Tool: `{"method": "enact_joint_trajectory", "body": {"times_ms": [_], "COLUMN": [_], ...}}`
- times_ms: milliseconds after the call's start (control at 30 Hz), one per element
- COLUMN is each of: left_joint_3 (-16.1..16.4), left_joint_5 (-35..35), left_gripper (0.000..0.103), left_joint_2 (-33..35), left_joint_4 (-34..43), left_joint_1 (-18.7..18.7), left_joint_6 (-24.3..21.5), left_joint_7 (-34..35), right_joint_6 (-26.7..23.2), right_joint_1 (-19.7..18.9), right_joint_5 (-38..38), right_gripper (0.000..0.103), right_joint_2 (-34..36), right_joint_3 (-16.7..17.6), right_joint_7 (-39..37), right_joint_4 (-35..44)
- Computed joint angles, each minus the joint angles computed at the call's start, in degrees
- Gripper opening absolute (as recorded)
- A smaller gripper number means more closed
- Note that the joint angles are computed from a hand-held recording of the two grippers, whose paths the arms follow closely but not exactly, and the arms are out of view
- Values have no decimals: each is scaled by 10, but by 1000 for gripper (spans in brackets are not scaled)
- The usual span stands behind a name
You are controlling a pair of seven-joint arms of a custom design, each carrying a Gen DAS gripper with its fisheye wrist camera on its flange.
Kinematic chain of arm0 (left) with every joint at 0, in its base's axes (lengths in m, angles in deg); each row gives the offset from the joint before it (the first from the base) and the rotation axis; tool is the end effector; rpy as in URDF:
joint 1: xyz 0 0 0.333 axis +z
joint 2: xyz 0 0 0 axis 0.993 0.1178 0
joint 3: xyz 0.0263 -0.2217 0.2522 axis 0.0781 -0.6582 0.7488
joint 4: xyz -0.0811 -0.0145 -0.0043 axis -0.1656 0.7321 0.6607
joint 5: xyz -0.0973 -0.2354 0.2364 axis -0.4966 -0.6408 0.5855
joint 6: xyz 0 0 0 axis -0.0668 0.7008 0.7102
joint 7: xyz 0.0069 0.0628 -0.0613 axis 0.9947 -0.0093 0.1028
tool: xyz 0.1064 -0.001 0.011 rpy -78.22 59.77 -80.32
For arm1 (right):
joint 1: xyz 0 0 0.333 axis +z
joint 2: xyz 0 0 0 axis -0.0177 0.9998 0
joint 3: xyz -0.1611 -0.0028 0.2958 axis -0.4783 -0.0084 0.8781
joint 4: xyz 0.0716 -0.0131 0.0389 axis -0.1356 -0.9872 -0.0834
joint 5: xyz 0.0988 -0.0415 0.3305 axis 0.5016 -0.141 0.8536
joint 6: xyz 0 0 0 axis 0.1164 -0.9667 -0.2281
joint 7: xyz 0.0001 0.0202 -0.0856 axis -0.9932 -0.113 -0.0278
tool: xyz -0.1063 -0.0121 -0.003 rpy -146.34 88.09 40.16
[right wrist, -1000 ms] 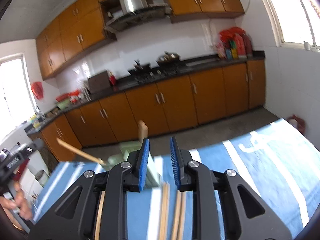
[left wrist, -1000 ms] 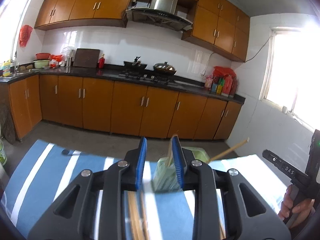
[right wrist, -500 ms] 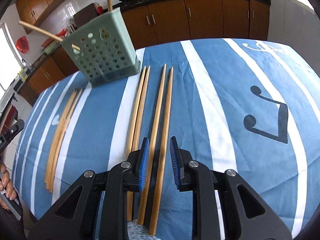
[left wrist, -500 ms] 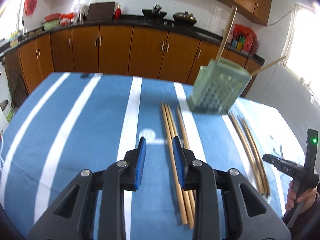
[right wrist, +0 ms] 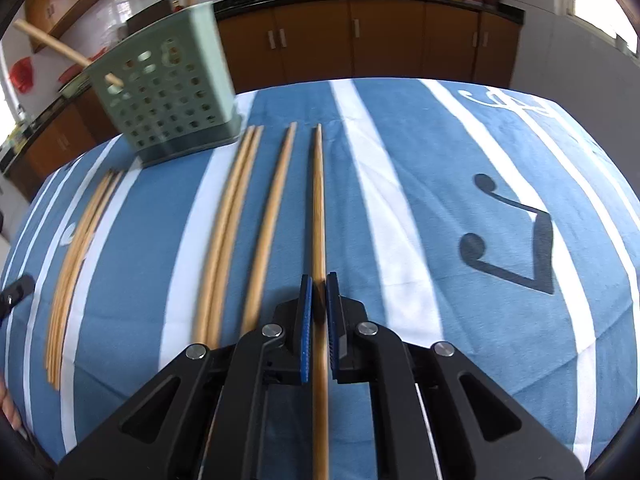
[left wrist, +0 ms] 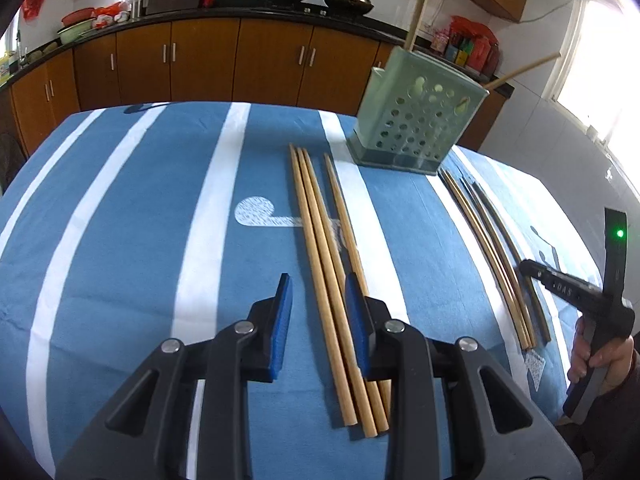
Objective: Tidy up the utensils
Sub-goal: 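Lower both open tools onto the next wooden chopsticks on the cloth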
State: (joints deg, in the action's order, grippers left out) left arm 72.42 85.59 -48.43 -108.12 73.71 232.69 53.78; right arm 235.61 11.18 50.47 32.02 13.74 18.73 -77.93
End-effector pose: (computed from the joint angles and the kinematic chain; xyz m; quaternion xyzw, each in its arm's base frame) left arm 0.3721 -0.2244 0.4089 -0.7327 0.5717 -0.3045 0.2090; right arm 0.4781 0.0590 0.3878 -0.7192 0.6138 -0.1495 0.2891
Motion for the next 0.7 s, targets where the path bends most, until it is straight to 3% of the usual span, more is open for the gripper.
{"method": "enact_joint_trajectory", "body": {"times_ms": [233, 700], "left_joint_3": [-2, -2], "left_joint_5": [-68, -109], "left_gripper": [16, 12], "left_joint_2": [33, 57], "left_joint_4": [12, 37], "left_joint_1": [-13, -31], "left_joint_6": [-15, -88], "left_joint_7": [77, 128], "right_joint_6": [-9, -3], "right_joint_1": [-5, -1], "right_joint_5": [7, 23], "right_gripper": [8, 8], "right_joint_2": [-1, -1], "right_joint_3": [-2, -1], "right_joint_7": [-6, -24], "right_joint_4": [3, 3]}}
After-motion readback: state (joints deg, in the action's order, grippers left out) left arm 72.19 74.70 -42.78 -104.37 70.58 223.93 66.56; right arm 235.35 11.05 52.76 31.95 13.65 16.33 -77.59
